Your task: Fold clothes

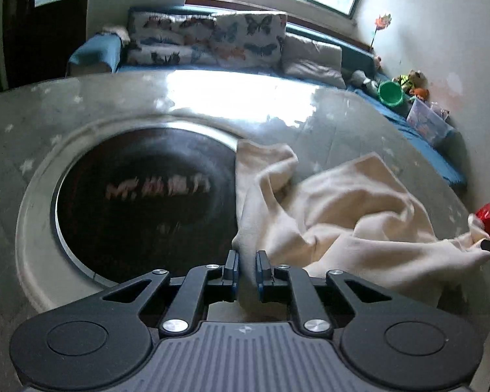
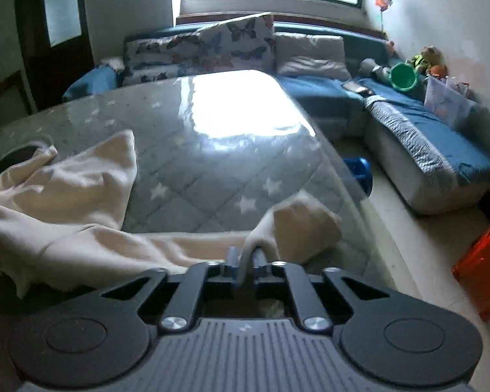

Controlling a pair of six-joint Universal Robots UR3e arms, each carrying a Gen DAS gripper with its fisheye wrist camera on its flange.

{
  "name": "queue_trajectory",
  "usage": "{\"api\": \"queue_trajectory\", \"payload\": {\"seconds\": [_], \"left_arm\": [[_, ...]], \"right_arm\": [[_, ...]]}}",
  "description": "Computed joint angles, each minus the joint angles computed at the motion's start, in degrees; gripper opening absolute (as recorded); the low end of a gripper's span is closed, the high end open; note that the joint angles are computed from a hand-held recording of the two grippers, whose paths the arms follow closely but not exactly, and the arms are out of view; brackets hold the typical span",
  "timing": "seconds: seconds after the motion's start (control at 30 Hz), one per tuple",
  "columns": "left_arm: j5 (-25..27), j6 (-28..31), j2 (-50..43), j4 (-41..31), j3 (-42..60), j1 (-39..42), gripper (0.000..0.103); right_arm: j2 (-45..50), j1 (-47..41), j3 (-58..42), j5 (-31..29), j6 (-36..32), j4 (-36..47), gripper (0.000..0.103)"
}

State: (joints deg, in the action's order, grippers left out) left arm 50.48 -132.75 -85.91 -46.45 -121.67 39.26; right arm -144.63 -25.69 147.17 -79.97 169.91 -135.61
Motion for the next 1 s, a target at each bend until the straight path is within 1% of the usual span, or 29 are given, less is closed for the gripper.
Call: {"api": "queue_trajectory", "payload": {"seconds": [0.03, 0.07, 0.13, 0.2, 0.23, 0.33, 0.43, 0.5, 0.57, 0.63, 0.67, 0.7, 0.73, 0.8, 0.83, 0.9, 1.0], "left_arm": [[-0.1, 1.1, 0.9, -1.7, -0.1, 0.7, 0.019], [-0.6, 2.0, 1.9, -3.0, -0.1, 1.4, 0.022], [-2.1, 3.7, 3.5, -4.2, -0.2, 2.6, 0.026], [-3.3, 3.8, 4.0, -4.4, 0.4, 3.2, 0.044], [-3.8, 3.0, 3.5, -3.6, 1.1, 3.0, 0.045], [-3.7, -1.2, -1.0, 1.9, 3.7, -0.3, 0.05], [-0.2, -6.7, -7.8, 9.0, 7.2, -5.5, 0.052], [1.9, -8.8, -11.8, 12.2, 9.2, -8.4, 0.052], [4.4, -11.3, -15.1, 16.9, 10.4, -11.0, 0.052], [6.5, -13.3, -18.3, 20.2, 12.0, -13.2, 0.05], [6.6, -13.8, -19.6, 20.2, 13.0, -13.7, 0.049], [6.7, -14.3, -20.4, 20.4, 13.4, -13.9, 0.04], [6.8, -14.6, -21.0, 20.6, 13.7, -14.0, 0.035], [7.1, -14.9, -21.6, 21.3, 13.4, -14.1, 0.017], [7.3, -15.0, -21.7, 21.8, 13.0, -14.0, 0.013], [7.9, -15.7, -20.6, 24.2, 10.9, -13.2, 0.008], [9.0, -17.0, -18.1, 28.2, 7.3, -11.2, 0.006]], "right_arm": [[0.9, 1.4, -0.4, -0.9, 1.1, -1.6, 0.02], [-0.6, 1.1, -0.7, -0.9, 0.8, -0.7, 0.021], [2.2, 4.2, -2.2, -3.3, 2.0, -4.9, 0.024], [6.6, 6.6, -3.8, -3.8, 2.6, -9.6, 0.029], [10.4, 7.7, -4.4, -3.6, 2.9, -13.4, 0.032], [18.3, 11.3, -6.5, -3.1, 3.7, -19.5, 0.033], [25.9, 15.9, -8.7, -3.0, 4.6, -24.3, 0.033], [29.1, 18.2, -9.9, -2.8, 4.9, -26.4, 0.034], [31.8, 20.4, -11.4, -3.1, 5.3, -27.6, 0.038], [33.6, 21.9, -12.3, -3.4, 5.6, -28.3, 0.038], [34.4, 22.5, -12.7, -3.4, 5.7, -28.6, 0.038], [35.3, 23.1, -13.1, -3.4, 5.9, -28.8, 0.038], [35.9, 23.7, -13.3, -3.5, 6.0, -29.1, 0.038], [37.9, 25.4, -14.1, -4.3, 6.0, -30.0, 0.038], [38.6, 26.0, -14.4, -4.6, 5.9, -30.2, 0.038], [39.7, 27.1, -14.9, -4.8, 5.8, -30.6, 0.038], [40.4, 27.7, -15.1, -3.9, 5.6, -30.7, 0.038]]}}
